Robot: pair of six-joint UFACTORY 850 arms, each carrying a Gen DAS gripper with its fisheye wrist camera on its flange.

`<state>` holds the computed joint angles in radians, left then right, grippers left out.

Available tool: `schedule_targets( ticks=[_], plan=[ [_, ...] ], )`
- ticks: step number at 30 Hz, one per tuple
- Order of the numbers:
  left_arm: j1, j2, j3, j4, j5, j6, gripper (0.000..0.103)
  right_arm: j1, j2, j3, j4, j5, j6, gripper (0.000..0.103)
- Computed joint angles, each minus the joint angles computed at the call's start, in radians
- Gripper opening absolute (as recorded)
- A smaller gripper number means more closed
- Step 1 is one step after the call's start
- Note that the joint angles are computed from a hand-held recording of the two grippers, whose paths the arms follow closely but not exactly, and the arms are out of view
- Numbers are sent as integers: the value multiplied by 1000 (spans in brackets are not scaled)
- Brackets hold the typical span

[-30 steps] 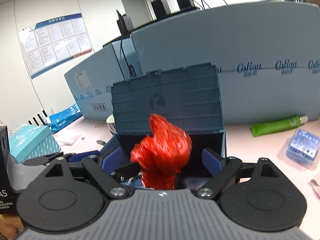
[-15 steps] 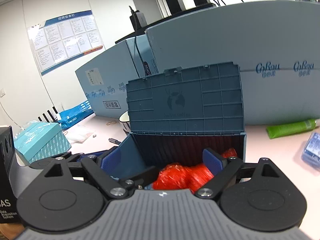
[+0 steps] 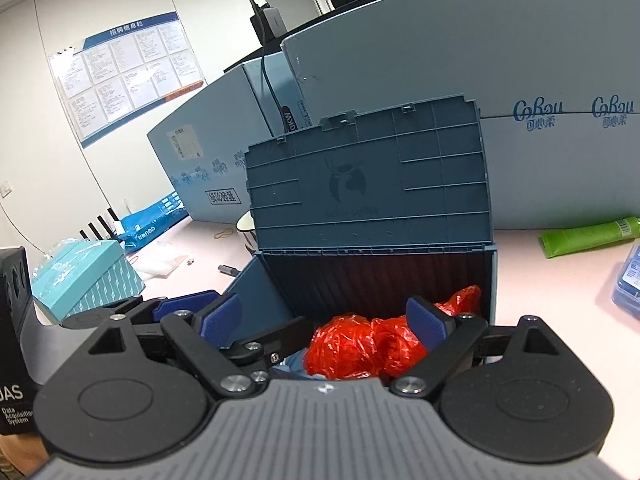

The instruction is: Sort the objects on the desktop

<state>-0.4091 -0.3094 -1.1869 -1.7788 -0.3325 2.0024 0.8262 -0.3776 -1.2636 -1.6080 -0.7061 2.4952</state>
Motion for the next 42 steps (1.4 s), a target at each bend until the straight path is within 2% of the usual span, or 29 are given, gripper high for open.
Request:
schedule_targets(
  ticks=[9, 28, 42],
  plan=[
    [-22, -14, -37, 182, 72, -197, 93, -2, 26, 10, 72, 10, -80, 94],
    [-68, -46, -132, 616, 144, -624, 93, -51, 60, -8, 200, 54, -294, 95],
    [-76, -75, -171, 822, 160, -838, 93, -72, 70, 12, 160, 38, -253, 95]
  ],
)
